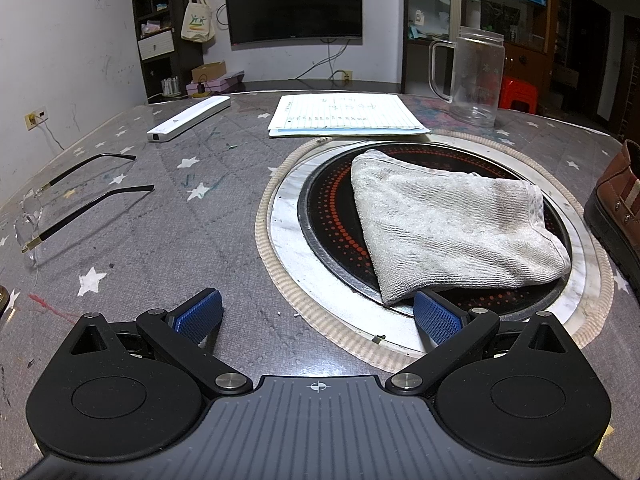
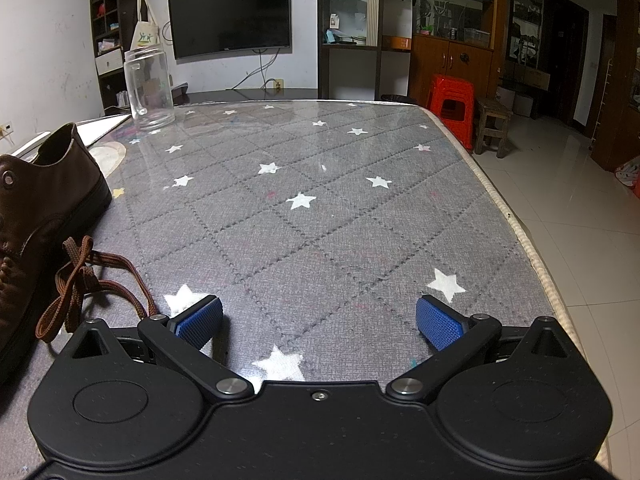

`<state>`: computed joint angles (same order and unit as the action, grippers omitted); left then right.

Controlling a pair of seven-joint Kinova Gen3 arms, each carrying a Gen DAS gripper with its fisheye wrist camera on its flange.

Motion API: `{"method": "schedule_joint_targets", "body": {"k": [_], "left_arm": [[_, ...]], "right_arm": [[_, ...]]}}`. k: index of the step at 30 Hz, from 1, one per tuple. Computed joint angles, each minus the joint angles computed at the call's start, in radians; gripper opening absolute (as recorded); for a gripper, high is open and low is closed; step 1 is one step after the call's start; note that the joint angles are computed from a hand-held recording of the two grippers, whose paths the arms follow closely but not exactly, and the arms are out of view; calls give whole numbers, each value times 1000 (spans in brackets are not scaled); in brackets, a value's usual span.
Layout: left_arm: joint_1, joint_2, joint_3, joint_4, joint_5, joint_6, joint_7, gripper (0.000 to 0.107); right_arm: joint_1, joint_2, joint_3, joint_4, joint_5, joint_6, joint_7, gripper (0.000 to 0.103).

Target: Lace up shoes with both hands

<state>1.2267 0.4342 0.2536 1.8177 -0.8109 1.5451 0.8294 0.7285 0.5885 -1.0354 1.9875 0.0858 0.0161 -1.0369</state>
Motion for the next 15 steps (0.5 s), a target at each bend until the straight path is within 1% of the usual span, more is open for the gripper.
{"method": "schedule_joint_targets", "body": {"k": [9,15], "left_arm": [[6,7,-1,-9,1,7,-1,103],[4,6,-2,-8,1,5,-4,103]], "right_arm": [[-19,-17,14,20,28,-24,-40,103],[-13,-22,3,27,55,-29,-48,103]]}}
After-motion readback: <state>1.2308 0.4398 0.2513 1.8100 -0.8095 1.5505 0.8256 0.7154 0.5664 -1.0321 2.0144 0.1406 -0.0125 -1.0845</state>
